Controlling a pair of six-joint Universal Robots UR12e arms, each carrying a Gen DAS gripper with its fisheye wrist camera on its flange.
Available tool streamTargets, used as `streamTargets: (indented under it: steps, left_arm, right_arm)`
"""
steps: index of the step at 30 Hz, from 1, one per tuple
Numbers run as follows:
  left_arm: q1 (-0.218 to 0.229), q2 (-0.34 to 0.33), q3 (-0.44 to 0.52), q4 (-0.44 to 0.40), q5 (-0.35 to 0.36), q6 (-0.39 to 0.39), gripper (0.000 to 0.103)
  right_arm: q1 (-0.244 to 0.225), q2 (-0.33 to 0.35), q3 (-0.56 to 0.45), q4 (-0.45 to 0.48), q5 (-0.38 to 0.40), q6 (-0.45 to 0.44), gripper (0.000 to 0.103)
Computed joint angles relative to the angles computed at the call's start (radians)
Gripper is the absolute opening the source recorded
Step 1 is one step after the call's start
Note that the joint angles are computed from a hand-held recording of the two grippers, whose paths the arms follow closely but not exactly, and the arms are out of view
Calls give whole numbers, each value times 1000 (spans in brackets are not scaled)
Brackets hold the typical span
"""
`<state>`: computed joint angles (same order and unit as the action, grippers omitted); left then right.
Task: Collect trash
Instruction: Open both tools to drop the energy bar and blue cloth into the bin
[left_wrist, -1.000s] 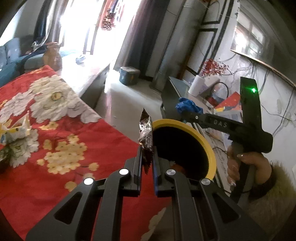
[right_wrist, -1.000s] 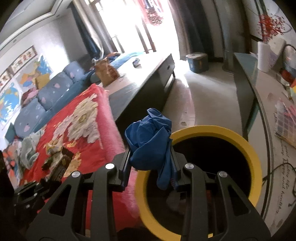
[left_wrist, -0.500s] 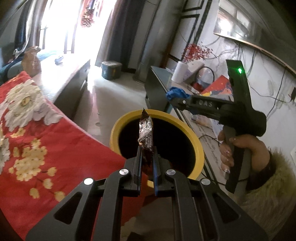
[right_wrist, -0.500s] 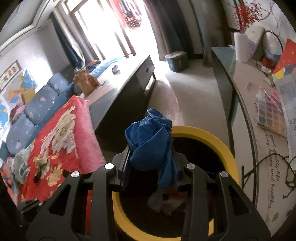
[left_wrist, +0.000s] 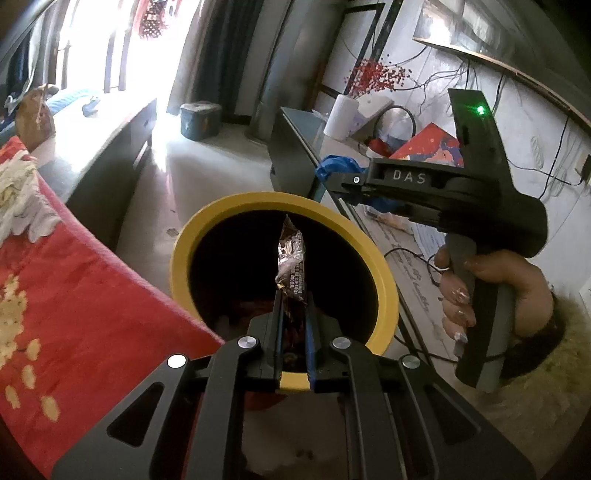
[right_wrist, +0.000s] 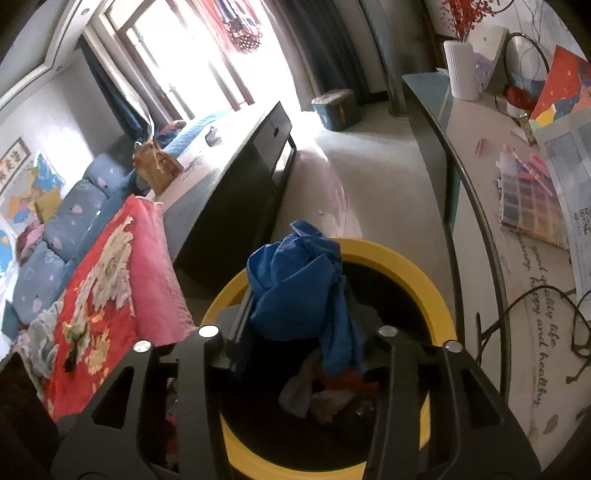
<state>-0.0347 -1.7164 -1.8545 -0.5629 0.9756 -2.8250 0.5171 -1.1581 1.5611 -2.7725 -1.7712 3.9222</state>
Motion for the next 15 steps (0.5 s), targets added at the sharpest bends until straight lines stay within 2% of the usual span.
streamTargets:
  steps: [1, 2, 4, 5, 9, 12, 15]
  left_arm:
    - [-3, -6, 4, 3, 1, -2, 14]
    - [-6, -12, 6, 5, 1, -2, 21]
    - [-15, -23, 11, 29, 21, -16, 72]
    - [-14, -26, 8, 51, 22, -29, 78]
    - [-5, -24, -8, 128, 35, -65, 93]
    - [15, -13, -24, 182, 38, -99, 93]
    - [30, -2, -35, 233, 74, -129, 94]
  right_arm:
    - [0, 0, 1, 2, -3, 3, 49]
    - [-2, -1, 3, 5, -4, 9, 58]
    - [-1, -3, 8, 8, -24, 24, 63]
    - [0, -5, 11, 6, -35, 31, 64]
    - [4, -6, 10, 0, -63, 34, 69]
    - [13, -2, 4, -24, -87, 11, 71]
    - [26, 6, -10, -52, -112, -33, 74]
